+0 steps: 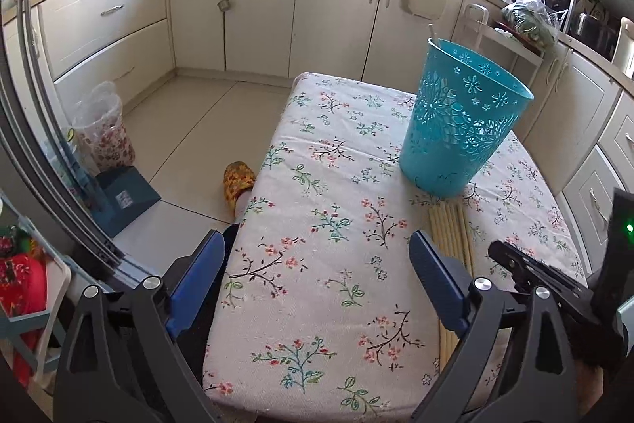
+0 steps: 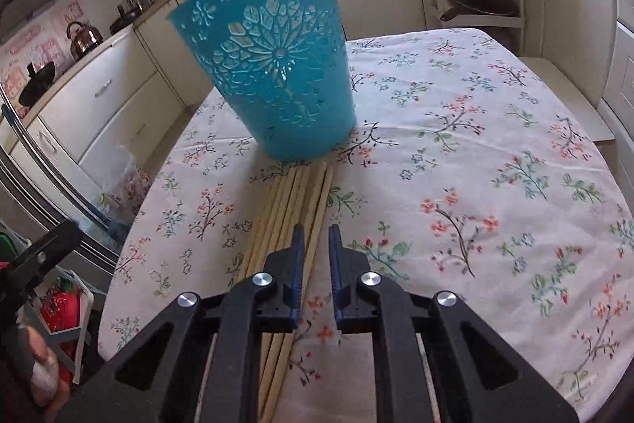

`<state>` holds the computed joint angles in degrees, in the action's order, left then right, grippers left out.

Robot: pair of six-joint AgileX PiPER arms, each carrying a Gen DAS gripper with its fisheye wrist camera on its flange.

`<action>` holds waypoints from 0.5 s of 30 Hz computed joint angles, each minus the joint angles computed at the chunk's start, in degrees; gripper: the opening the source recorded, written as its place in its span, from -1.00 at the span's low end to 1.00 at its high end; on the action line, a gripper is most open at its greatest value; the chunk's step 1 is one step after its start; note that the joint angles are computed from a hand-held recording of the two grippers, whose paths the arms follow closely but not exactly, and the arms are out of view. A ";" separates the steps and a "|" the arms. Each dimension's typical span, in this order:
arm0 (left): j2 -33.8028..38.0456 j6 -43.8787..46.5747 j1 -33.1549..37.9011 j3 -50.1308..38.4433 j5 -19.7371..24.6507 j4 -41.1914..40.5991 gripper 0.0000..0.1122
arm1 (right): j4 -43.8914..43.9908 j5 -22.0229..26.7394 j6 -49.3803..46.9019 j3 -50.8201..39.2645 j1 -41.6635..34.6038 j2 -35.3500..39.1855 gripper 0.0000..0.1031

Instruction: Organize utensils

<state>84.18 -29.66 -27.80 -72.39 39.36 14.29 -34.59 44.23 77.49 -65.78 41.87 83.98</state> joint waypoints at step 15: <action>7.28 2.76 -3.35 -6.26 3.42 -0.76 0.63 | 5.33 5.44 -14.49 -5.35 -1.34 6.09 -0.85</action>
